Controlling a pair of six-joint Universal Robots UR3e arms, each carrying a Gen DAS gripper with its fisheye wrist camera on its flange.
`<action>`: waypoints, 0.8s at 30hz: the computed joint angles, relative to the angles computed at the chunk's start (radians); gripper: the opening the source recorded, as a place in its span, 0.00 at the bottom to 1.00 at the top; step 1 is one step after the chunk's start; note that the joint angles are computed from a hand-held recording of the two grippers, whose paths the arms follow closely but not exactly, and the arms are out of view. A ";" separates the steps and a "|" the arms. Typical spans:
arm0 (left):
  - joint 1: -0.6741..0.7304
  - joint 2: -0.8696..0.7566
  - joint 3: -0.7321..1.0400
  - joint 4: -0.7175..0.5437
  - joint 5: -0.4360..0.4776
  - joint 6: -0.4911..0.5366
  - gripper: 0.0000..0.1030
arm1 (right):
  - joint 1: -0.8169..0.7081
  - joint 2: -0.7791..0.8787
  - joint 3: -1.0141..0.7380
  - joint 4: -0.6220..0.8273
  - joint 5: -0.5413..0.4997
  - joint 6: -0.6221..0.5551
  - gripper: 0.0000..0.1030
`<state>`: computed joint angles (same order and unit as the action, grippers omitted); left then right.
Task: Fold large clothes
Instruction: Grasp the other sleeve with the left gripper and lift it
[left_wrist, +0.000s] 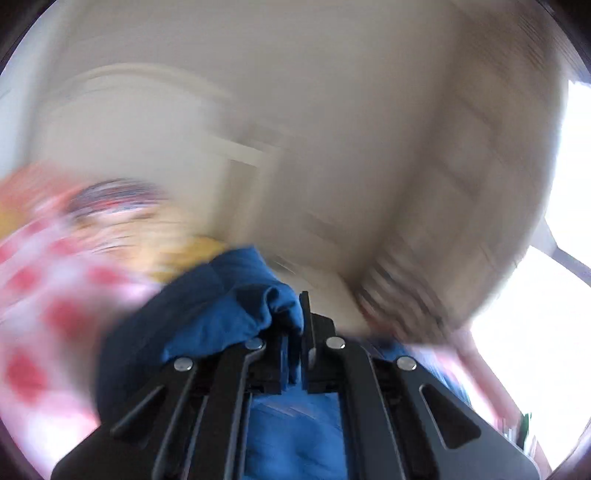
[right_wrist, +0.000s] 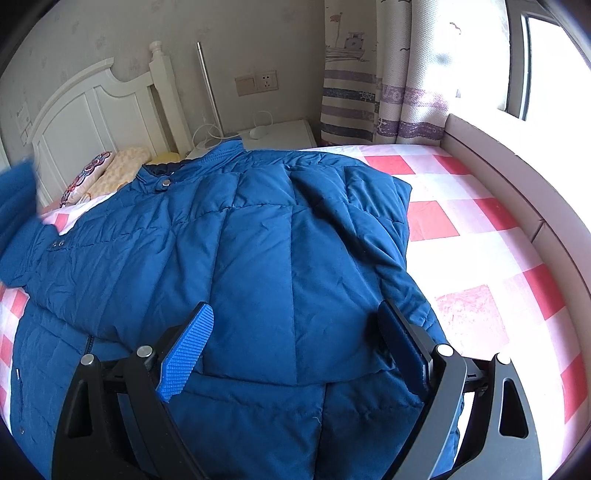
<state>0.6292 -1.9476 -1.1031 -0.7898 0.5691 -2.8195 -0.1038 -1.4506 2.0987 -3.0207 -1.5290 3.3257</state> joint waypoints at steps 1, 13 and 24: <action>-0.053 0.060 -0.090 0.012 0.030 0.057 0.04 | -0.005 -0.004 0.007 -0.005 0.008 0.001 0.83; -0.543 0.068 -0.385 0.052 0.509 0.398 0.83 | -0.064 -0.027 0.053 -0.035 0.106 0.005 0.84; -0.047 0.263 -0.495 0.028 0.367 0.087 0.96 | -0.082 -0.035 0.068 -0.045 0.131 0.002 0.85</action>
